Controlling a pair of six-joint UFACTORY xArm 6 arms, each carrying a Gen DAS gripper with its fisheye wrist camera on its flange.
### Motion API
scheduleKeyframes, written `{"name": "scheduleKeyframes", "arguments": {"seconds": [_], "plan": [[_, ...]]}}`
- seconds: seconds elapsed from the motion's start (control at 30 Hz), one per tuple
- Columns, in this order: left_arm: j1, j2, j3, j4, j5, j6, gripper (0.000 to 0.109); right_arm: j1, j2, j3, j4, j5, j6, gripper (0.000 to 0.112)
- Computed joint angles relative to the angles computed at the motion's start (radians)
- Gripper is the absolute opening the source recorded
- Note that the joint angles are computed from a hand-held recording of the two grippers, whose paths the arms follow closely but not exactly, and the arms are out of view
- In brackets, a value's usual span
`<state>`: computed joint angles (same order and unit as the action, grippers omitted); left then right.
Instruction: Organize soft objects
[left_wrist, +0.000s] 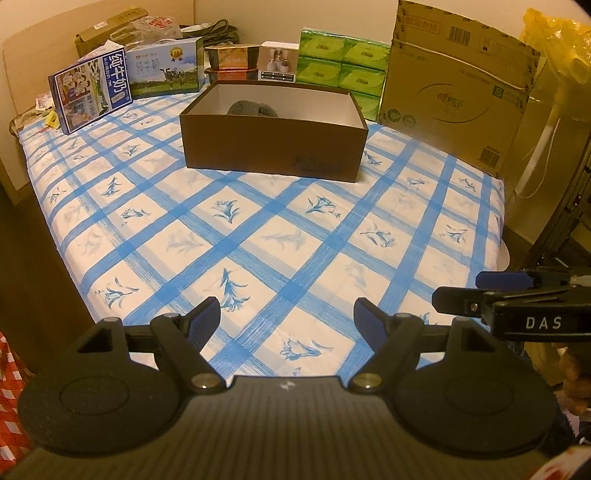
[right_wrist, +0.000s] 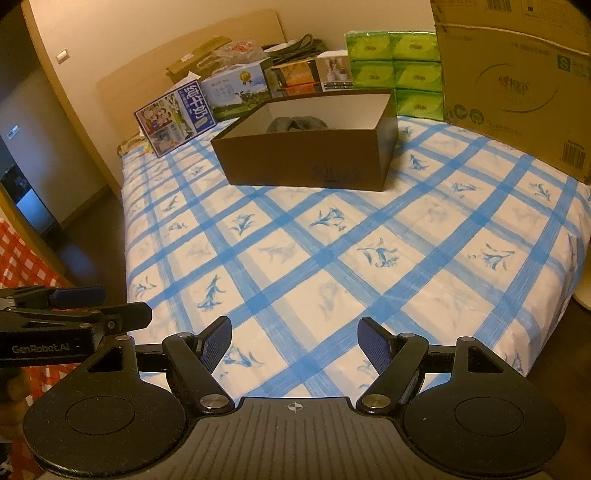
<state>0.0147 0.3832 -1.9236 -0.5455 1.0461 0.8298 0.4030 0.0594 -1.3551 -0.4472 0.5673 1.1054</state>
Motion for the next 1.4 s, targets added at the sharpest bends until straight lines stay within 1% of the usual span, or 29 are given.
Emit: {"name": "scheduleKeyframes", "arguments": {"seconds": [0.2,0.4,1.4], "plan": [[-0.003,-0.004,0.005,0.001,0.006,-0.005,0.078,-0.002,0.001,-0.002,0.006,0.003,-0.006,0.075],[0.000,0.021,-0.032,-0.001,0.026,-0.011,0.078,-0.004,0.003,-0.003,0.015,0.003,-0.015,0.075],[-0.001,0.026,-0.038,-0.004,0.028,-0.012,0.078,-0.003,0.008,-0.011,0.017,0.008,-0.016,0.075]]}}
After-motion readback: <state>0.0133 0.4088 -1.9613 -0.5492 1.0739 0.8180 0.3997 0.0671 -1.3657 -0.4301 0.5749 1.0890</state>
